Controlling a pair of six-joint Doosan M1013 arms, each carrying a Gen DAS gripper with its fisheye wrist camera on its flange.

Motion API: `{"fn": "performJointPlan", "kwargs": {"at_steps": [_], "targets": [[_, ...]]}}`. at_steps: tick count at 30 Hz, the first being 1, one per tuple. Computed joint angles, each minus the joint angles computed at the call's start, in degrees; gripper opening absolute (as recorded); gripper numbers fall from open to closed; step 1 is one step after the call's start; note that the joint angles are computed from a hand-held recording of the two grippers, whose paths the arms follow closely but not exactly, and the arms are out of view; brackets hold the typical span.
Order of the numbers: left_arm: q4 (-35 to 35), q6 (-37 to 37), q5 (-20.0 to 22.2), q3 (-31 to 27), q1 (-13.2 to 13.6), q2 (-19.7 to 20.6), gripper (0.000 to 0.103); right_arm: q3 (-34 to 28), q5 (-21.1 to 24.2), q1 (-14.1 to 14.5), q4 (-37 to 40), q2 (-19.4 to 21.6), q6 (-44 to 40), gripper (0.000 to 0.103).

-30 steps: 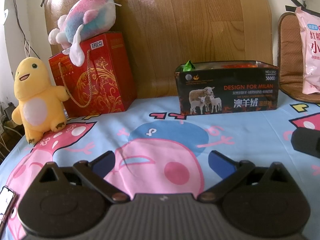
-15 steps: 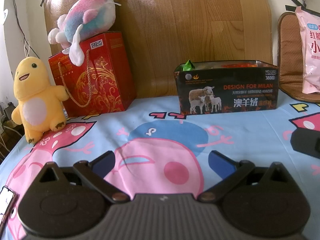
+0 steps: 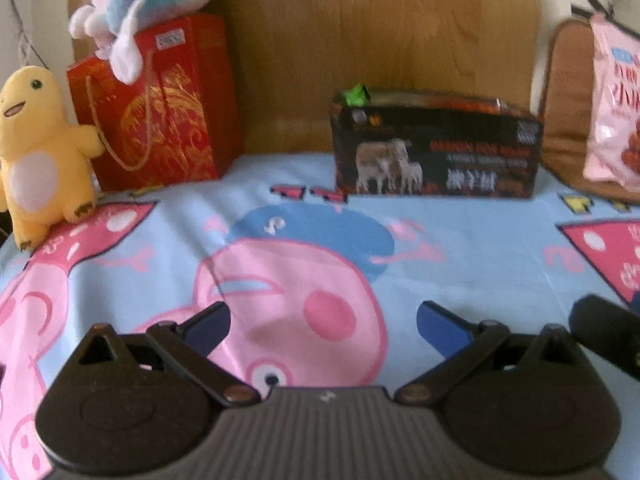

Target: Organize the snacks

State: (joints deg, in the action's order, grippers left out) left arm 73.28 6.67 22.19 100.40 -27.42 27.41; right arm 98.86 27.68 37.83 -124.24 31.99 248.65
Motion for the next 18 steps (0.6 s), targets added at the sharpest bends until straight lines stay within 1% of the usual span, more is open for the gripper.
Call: {"fn": "performJointPlan", "kwargs": {"at_steps": [2, 6, 9, 13, 18], "targets": [[0.29, 0.48, 1.01, 0.14, -0.47, -0.13, 0.103, 0.36, 0.56, 0.18, -2.12, -0.08, 1.25, 0.096], [3.95, -2.20, 3.34, 0.78, -1.44, -0.86, 0.103, 0.87, 0.39, -0.27, -6.63, -0.23, 6.37, 0.096], [3.79, -1.89, 4.89, 0.58, -1.77, -0.98, 0.103, 1.31, 0.80, -0.51, -9.55, -0.32, 10.18, 0.096], [3.07, -1.37, 6.87, -0.18, -1.83, -0.74, 0.103, 1.63, 1.01, -0.60, -11.56, -0.42, 12.26, 0.096], [5.14, -3.33, 9.21, -0.22, -2.08, -0.71, 0.103, 1.98, 1.04, -0.80, -13.33, -0.58, 14.59, 0.096]]}}
